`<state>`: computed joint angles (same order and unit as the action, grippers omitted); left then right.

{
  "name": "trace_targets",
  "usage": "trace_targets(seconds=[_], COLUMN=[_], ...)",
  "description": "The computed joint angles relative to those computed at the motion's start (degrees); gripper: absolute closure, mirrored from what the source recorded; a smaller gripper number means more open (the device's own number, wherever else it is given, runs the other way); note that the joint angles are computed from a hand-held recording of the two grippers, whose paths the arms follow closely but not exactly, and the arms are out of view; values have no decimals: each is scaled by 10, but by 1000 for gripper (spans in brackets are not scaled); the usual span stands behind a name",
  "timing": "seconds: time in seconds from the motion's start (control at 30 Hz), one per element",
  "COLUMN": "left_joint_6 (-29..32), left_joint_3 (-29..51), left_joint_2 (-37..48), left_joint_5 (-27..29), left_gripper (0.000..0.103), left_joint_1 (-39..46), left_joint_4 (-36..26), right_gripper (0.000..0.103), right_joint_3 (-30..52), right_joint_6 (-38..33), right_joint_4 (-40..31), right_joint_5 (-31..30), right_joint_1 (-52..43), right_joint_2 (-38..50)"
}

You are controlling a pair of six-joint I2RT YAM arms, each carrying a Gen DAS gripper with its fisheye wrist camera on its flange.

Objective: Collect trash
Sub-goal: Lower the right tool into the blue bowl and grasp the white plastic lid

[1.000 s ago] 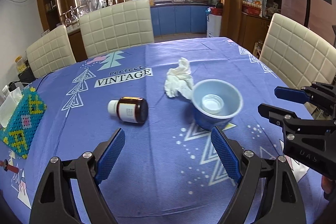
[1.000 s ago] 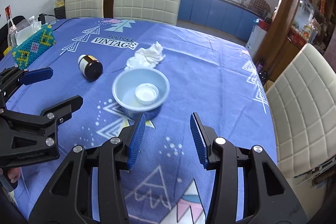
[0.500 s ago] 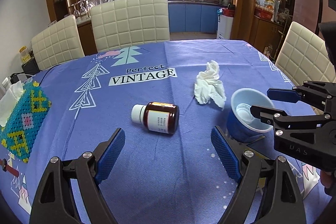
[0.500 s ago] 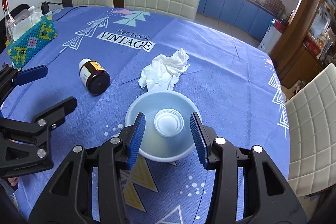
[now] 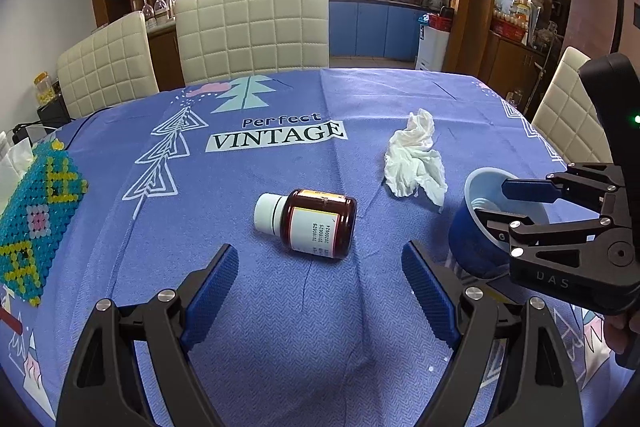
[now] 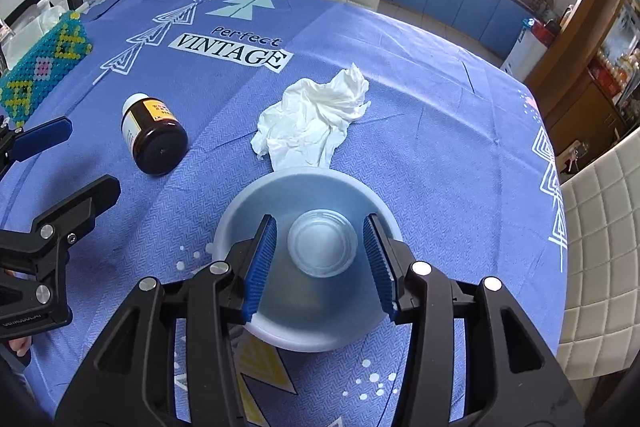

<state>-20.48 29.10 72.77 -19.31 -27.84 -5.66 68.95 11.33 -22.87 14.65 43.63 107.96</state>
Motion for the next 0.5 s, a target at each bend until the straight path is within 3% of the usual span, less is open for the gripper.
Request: trace_targets(seconds=[0.33,0.43,0.5], left_joint_6=[-11,-15,-16], left_joint_3=[-2,-2,-2], left_joint_2=[7,8,9], left_joint_5=[-4,-6,-9], left_gripper=[21,21,21], left_joint_1=[-16,-22,-26], left_joint_4=[6,7,7], right_gripper=[58,79,79], right_joint_3=[25,22,16], right_joint_6=[2,2,0], right_joint_4=[-35,-35,-31], right_joint_5=[-3,-5,-7], right_joint_1=[1,3,4], right_joint_2=[12,21,14])
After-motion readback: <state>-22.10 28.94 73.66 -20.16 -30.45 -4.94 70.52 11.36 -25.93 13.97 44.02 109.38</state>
